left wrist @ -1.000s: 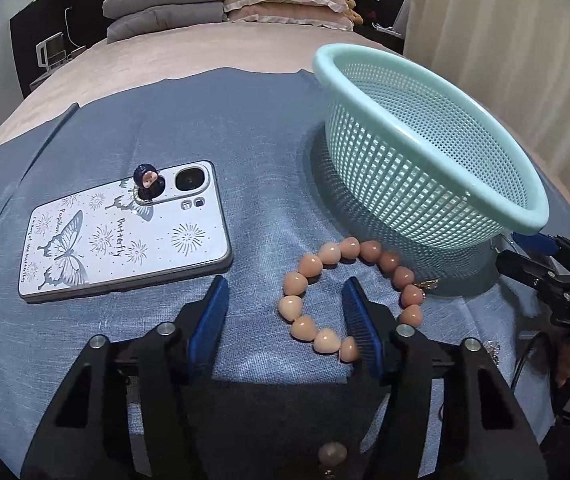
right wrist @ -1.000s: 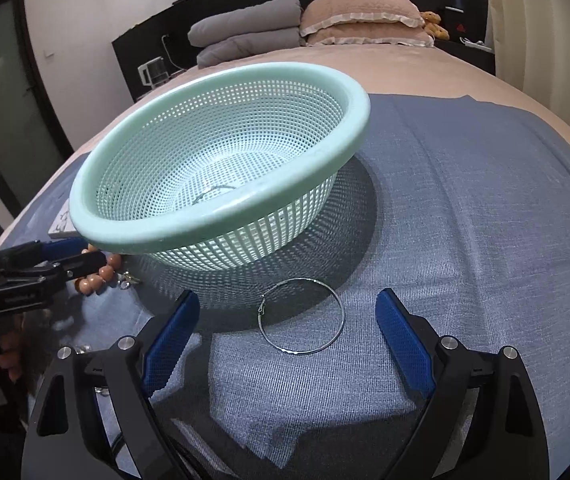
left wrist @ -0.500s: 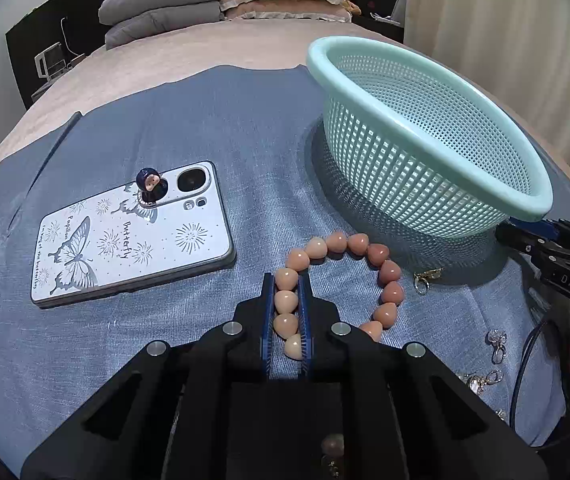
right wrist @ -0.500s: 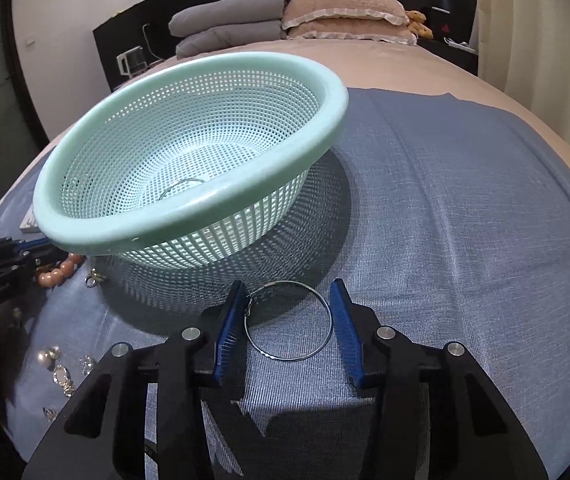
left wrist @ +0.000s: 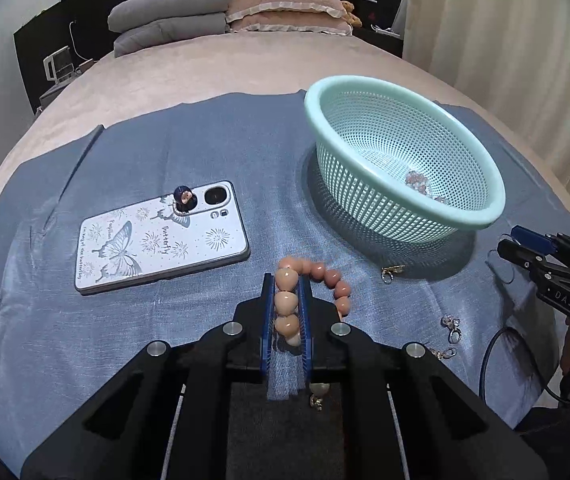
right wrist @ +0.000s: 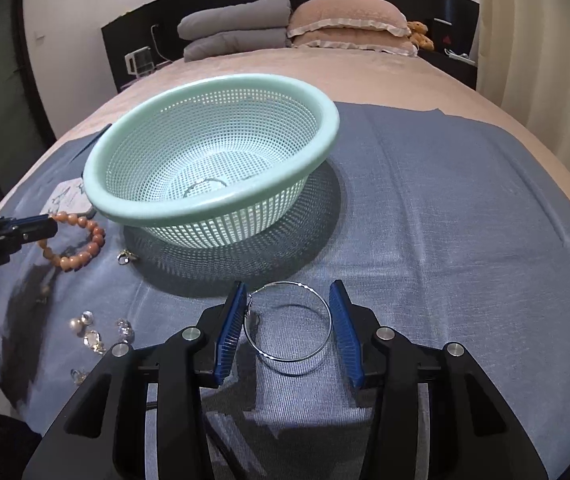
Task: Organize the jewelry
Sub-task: 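Lift the peach bracelet and silver hoop into the colander and release them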
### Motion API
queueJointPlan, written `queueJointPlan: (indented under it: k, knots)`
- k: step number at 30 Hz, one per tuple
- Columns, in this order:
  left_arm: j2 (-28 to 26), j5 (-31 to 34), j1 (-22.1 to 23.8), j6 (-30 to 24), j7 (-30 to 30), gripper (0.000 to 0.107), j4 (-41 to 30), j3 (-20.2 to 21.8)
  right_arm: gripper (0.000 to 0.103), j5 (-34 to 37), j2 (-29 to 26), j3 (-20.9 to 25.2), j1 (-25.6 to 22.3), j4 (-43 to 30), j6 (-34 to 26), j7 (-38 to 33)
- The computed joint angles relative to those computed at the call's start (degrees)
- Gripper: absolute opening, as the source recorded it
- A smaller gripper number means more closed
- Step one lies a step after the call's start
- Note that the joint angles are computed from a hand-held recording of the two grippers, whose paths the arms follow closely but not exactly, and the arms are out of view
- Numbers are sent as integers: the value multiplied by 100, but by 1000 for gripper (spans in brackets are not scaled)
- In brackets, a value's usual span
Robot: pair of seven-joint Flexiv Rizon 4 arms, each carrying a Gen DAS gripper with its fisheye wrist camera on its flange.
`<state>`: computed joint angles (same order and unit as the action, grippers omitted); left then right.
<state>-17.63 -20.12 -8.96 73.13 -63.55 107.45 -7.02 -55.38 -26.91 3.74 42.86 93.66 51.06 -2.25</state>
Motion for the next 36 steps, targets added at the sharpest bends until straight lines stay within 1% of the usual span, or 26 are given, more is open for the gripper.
queueJointPlan:
  k: [1, 3, 8, 16, 19, 21, 23, 24, 28, 32, 34, 36]
  knots:
    - [38, 114, -53, 5, -67, 12, -14, 67, 40, -22, 30, 0, 21, -6, -38, -2]
    - [137, 31, -16, -34, 17, 12, 15, -3, 40, -93, 106, 4, 56, -6, -117, 1]
    - [271, 281, -141, -121, -112, 12, -144, 111, 40, -287, 262, 58, 116, -22, -335, 94]
    - [417, 276, -211, -165, -52, 12, -463, 49, 40, -683, 384, 90, 142, -285, -616, 80]
    - [408, 156, -204, -181, 75, 12, -682, -14, 40, -854, 335, 37, 112, -513, -549, 21]
    - [337, 243, -251, -187, 24, 12, -911, 12, 40, -947, 271, -21, 94, -690, -512, -77]
    - [232, 136, -223, -249, 133, 12, -1133, -68, 41, -976, 181, -87, 55, -870, -422, -131]
    - [160, 191, -252, -284, 107, 12, -1269, -50, 41, -966, 121, -121, 42, -970, -390, -173]
    - [-210, 406, -333, -651, -33, 12, -1895, 8, 41, -737, -180, -246, -2, -1397, -310, -580]
    - [-710, 459, -358, -1204, -80, 12, -2557, -21, 41, -332, -551, -359, -32, -1814, -216, -1065]
    - [-944, 393, -333, -1405, -33, 12, -2798, -90, 41, -49, -750, -389, -45, -2004, -219, -1352]
    - [-1164, 403, -343, -1498, -14, 12, -2988, -90, 41, 268, -967, -401, -72, -2201, -182, -1644]
